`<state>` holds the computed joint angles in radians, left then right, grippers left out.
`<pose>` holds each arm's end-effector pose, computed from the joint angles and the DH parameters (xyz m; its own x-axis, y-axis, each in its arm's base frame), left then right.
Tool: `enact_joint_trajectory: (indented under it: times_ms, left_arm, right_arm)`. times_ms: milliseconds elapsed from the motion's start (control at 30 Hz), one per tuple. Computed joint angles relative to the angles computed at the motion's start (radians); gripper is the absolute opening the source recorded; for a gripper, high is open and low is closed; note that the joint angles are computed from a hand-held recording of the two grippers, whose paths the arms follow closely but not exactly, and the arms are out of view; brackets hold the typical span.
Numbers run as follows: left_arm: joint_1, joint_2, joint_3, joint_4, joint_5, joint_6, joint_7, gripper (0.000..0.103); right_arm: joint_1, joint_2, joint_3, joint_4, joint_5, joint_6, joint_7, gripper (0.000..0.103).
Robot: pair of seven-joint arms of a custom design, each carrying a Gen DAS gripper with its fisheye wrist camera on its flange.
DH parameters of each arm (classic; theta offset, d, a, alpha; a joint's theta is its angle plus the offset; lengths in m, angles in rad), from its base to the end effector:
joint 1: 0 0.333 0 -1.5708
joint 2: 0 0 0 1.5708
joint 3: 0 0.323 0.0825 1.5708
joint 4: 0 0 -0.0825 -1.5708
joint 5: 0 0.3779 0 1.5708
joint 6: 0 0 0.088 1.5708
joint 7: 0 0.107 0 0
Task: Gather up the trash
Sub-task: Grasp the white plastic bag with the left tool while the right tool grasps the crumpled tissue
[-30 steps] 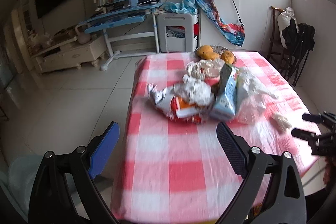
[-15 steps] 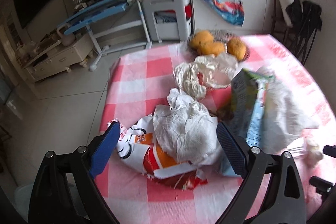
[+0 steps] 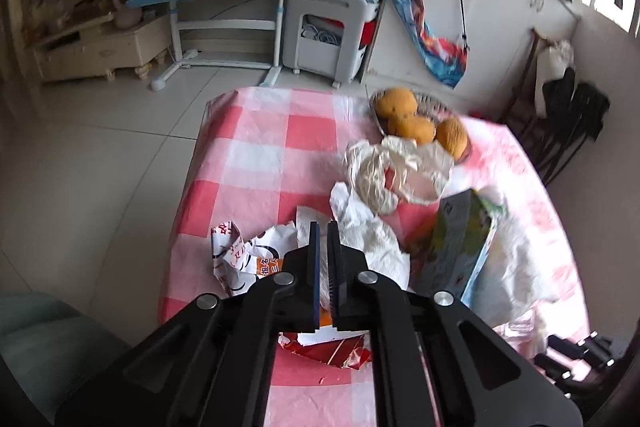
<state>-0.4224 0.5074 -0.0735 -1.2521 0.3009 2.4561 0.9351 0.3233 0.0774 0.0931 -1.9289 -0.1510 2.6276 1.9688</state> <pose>0.6681 -0.3444 0.5605 -0.0613 -0.9854 0.1591 -0.7592 -0.0574 -0.6483 0.5647 0.2520 0.5282 0.1554 -0.9824 -0.1034 -0.8122 -0.0675 -0.5795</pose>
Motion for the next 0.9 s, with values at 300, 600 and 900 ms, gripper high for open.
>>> enact_joint_trajectory:
  times_ms: [300, 600, 900]
  left_arm:
    - [-0.07, 0.175, 0.023, 0.271, 0.018, -0.225, 0.099, 0.062]
    - [-0.022, 0.084, -0.006, 0.128, -0.045, -0.078, 0.076, 0.007]
    - [0.005, -0.006, -0.013, -0.008, -0.071, 0.1, 0.044, 0.004]
  right_arm:
    - [-0.003, 0.03, -0.003, 0.021, -0.022, 0.001, 0.042, 0.054]
    - [-0.011, 0.021, 0.001, 0.009, 0.018, 0.004, 0.015, 0.017]
    - [-0.005, 0.009, 0.001, -0.003, 0.016, 0.029, 0.013, 0.013]
